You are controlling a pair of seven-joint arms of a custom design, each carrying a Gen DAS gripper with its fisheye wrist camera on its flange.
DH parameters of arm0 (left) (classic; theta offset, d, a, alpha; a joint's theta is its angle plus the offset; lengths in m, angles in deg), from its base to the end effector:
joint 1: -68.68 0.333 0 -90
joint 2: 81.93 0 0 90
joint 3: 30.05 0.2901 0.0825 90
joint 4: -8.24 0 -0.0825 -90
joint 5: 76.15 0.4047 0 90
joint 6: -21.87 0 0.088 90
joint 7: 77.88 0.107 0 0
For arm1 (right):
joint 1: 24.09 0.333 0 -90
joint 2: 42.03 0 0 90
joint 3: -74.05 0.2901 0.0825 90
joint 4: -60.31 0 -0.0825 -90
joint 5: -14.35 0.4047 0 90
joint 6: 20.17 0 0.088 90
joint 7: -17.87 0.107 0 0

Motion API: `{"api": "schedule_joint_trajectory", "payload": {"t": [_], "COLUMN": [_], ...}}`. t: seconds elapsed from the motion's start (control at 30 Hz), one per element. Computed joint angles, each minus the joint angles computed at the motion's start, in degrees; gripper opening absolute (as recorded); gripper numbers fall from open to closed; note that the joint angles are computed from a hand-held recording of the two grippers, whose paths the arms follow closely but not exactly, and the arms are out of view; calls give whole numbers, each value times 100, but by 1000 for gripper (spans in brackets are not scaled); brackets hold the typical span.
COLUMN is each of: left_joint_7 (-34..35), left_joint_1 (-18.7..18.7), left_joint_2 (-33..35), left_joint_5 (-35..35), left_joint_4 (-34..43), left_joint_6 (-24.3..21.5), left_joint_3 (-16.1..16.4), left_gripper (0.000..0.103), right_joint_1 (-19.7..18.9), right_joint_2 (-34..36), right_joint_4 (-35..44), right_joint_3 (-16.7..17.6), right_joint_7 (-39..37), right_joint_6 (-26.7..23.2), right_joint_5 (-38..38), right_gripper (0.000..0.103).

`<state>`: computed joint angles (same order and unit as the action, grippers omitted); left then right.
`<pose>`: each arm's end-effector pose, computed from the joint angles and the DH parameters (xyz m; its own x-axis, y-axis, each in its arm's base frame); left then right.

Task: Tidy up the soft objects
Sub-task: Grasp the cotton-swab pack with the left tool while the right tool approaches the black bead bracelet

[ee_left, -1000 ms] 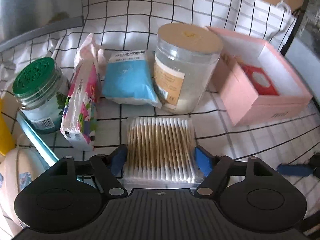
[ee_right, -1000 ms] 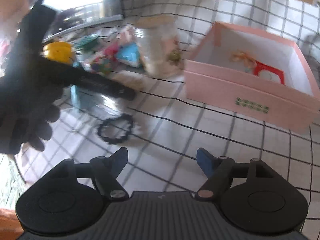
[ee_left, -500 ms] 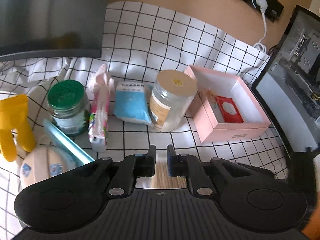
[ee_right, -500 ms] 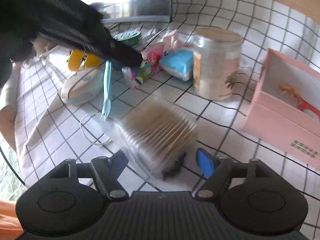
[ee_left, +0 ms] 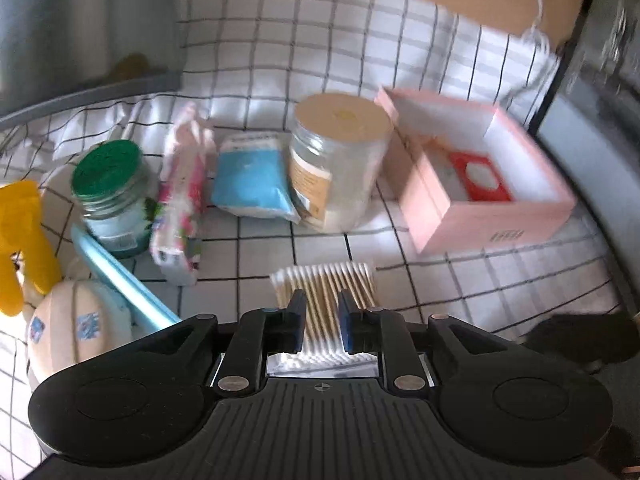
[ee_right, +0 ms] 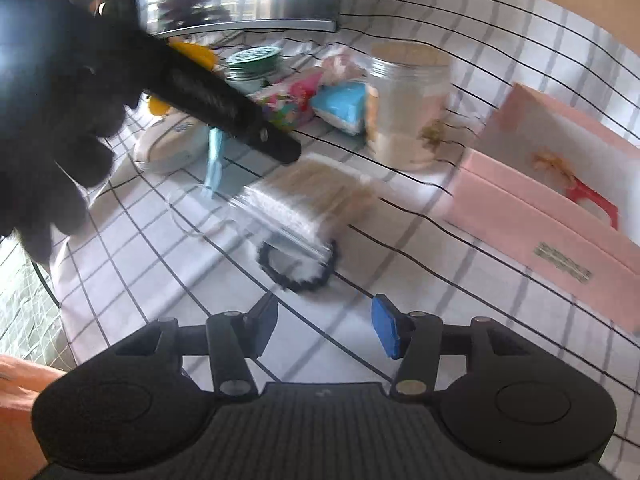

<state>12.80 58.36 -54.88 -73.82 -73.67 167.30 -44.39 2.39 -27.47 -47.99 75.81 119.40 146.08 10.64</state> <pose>0.6935 -0.2795 0.4753 -0.4125 -0.9085 0.0670 -0.7411 0.2919 -0.6047 0.5934 0.3215 0.4255 0.3699 -0.9246 -0.0914 -0.7004 -0.2129 -0.6813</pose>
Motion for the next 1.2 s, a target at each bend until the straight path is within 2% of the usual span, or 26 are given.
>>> {"api": "schedule_joint_trajectory", "payload": {"t": [0.07, 0.1, 0.2, 0.27, 0.43, 0.5, 0.6, 0.67, 0.73, 0.8, 0.87, 0.97, 1.1, 1.2], "left_joint_7": [-107, -212, -524, -595, -625, -598, -640, -658, -1077, -1414, -1561, -1659, -1479, -1369], "left_joint_1": [-175, -243, -377, -415, -493, -509, -520, -493, -733, -832, -810, -812, -697, -633], "left_joint_2": [270, 277, 442, 533, 514, 486, 452, 308, 172, 212, 329, 443, 674, 873], "left_joint_5": [165, 261, 398, 446, 572, 613, 635, 672, 1178, 1447, 1500, 1639, 1447, 1261], "left_joint_4": [346, 299, 546, 660, 468, 374, 311, 76, -78, 97, 323, 470, 820, 1079], "left_joint_6": [-371, -221, -303, -315, 19, 118, 204, 497, 634, 215, -169, -334, -578, -695], "left_joint_3": [50, 93, 151, 140, 97, 74, 69, 81, 424, 567, 550, 535, 377, 322], "left_gripper": [20, 22, 24, 34, 72, 80, 80, 77, 76, 76, 76, 79, 81, 82], "right_joint_1": [-138, -188, -385, -538, -718, -745, -768, -777, -794, -843, -879, -828, -752, -641], "right_joint_2": [-157, -207, -371, -447, -644, -688, -679, -679, -681, -677, -665, -644, -728, -790], "right_joint_4": [-192, -257, -481, -581, -826, -865, -849, -851, -847, -829, -801, -802, -917, -1060], "right_joint_3": [93, 125, 278, 416, 568, 591, 599, 596, 597, 638, 683, 678, 651, 535], "right_joint_7": [-187, -281, -713, -1124, -2003, -2333, -2757, -2936, -3074, -3324, -3642, -3901, -3723, -3183], "right_joint_6": [2, 15, 35, -26, -127, -166, -188, -171, -185, -231, -271, -206, -141, 31], "right_joint_5": [218, 295, 682, 1099, 1917, 2156, 2451, 2615, 2802, 3124, 3427, 3500, 3570, 3236], "right_gripper": [52, 52, 53, 53, 53, 53, 53, 53, 53, 55, 60, 61, 61, 61]}}
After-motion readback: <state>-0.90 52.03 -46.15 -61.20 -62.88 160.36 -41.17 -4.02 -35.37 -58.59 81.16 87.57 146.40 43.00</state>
